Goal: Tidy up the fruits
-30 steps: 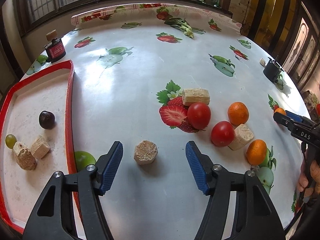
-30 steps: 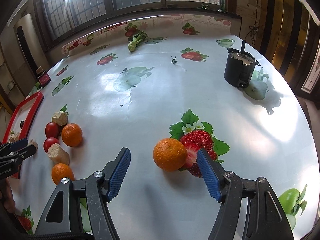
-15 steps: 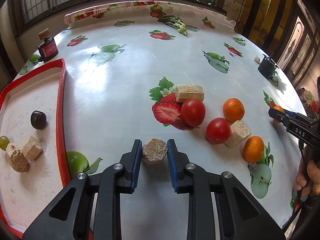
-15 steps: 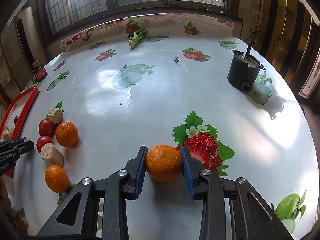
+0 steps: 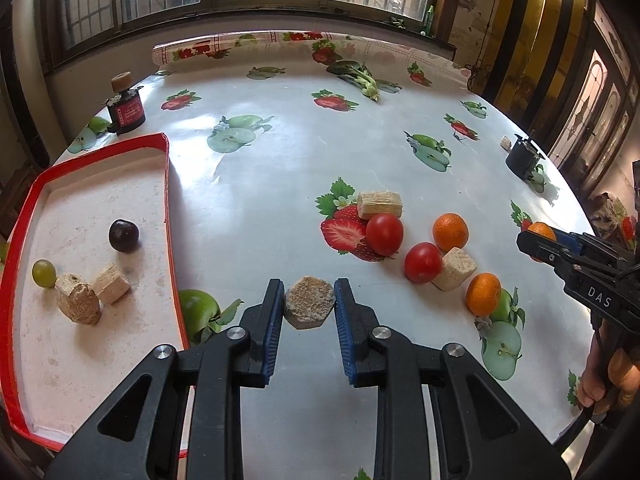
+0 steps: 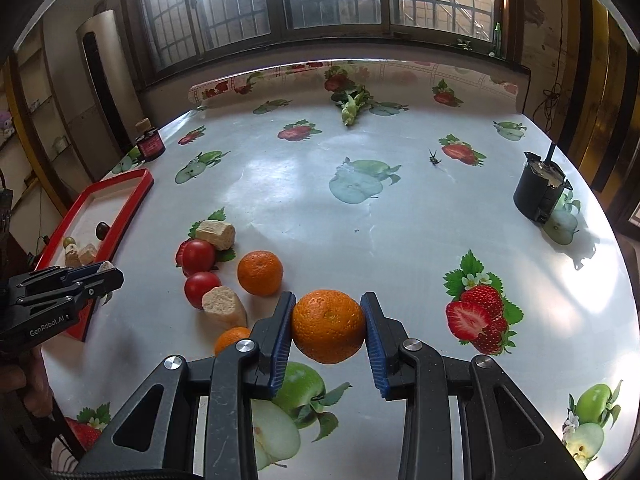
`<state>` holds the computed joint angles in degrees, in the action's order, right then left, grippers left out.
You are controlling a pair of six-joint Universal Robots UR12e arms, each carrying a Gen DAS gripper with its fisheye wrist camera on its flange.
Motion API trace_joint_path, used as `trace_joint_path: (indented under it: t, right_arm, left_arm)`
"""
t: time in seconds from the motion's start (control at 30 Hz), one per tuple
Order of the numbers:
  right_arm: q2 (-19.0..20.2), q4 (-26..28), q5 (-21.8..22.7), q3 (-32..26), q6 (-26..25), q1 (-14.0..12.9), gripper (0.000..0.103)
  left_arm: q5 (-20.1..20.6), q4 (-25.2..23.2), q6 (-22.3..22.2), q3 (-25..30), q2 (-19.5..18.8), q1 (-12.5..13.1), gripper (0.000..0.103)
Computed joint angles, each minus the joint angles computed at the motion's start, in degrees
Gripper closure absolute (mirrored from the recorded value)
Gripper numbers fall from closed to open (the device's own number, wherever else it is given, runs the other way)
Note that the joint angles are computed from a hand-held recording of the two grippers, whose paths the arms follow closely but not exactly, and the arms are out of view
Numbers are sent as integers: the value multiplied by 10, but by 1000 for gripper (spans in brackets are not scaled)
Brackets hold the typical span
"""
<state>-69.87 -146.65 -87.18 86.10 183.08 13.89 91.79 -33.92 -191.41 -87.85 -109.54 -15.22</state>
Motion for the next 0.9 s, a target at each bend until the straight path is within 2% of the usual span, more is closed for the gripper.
trace_joint_path:
  t: [0.4, 0.9]
  right_arm:
    - [11, 5, 26, -22, -27, 22, 69]
    - [47, 25, 58, -82, -64, 54, 69]
  left_arm:
    - [13, 22, -9, -27, 25, 13, 80]
    - [35, 32, -31, -55, 51, 39, 80]
